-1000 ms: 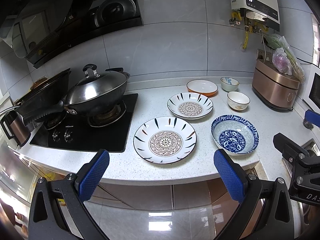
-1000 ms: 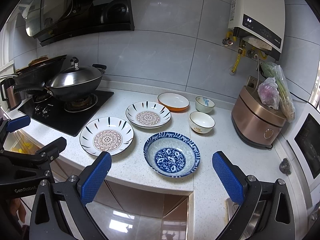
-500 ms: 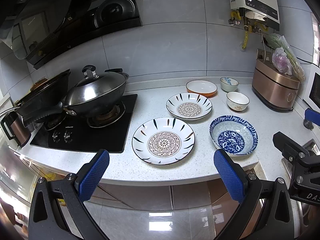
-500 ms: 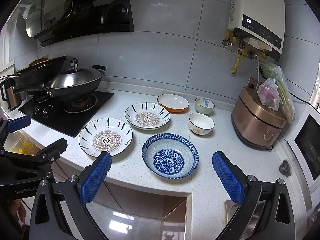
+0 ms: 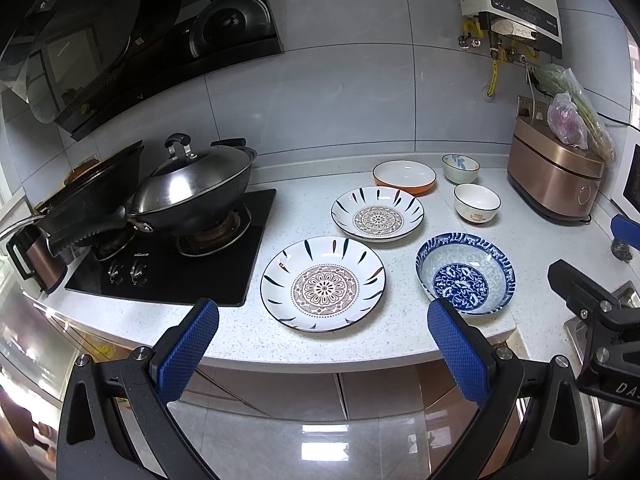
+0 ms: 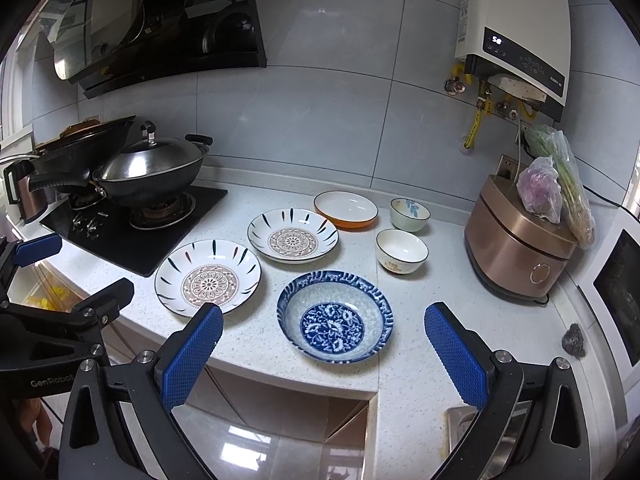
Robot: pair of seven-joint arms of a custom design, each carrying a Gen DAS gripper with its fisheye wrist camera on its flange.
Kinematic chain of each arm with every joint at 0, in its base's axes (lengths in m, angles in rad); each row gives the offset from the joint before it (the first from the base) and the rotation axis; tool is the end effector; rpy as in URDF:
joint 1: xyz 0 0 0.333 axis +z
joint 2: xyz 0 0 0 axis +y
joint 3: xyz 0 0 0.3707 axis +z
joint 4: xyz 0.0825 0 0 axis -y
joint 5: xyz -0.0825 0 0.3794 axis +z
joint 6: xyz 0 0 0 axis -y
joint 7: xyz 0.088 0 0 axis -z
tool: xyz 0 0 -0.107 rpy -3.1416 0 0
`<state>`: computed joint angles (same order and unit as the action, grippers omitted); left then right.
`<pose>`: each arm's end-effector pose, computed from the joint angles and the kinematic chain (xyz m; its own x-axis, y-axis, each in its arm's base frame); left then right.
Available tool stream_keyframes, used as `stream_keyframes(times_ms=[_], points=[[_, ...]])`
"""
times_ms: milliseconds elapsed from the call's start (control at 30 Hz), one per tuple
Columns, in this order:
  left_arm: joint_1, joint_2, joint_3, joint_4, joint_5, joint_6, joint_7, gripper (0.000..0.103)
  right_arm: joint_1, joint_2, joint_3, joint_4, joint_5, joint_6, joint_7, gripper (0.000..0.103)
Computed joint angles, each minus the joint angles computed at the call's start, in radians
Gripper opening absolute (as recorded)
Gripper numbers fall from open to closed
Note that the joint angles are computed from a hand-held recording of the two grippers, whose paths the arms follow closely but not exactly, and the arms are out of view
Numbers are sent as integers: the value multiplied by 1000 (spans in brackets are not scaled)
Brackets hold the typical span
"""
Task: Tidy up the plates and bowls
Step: 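Move both grippers toward the smaller mandala-patterned plate's rim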
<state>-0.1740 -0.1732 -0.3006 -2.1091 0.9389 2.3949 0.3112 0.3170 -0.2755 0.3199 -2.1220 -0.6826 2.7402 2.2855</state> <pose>0.4700 -0.2467 0.5961 0.2554 -0.9595 -0.1191 -0.6199 -0.0680 -0.7817 0.3793 0.3404 0.6713 0.3629 -0.9174 0.1634 -0.4487 -0.3257 -0.8322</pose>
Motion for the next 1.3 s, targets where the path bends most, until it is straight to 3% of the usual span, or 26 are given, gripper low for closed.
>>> stream_keyframes(times_ms=[433,700,867,1067,1200,1300], points=[[-43,67,-1,85,22,-90,1,102,-18,2,-43,-30,81,92,-95,103],[-38,128,50,122,-10,-19,70,102,-45,77,-17,49,40,39,-56,103],[-4,187,102,156,-22,95,149,102,-9,219,-17,216,-77,-82,55,103],[40,282,162,245,-79,216,292,102,101,439,-59,499,-167,-242,106,103],[65,356,188,319,-219,274,471,102,164,586,-98,694,-117,-324,79,103],[71,407,201,372,-316,269,574,102,203,703,-124,861,-59,-389,24,103]])
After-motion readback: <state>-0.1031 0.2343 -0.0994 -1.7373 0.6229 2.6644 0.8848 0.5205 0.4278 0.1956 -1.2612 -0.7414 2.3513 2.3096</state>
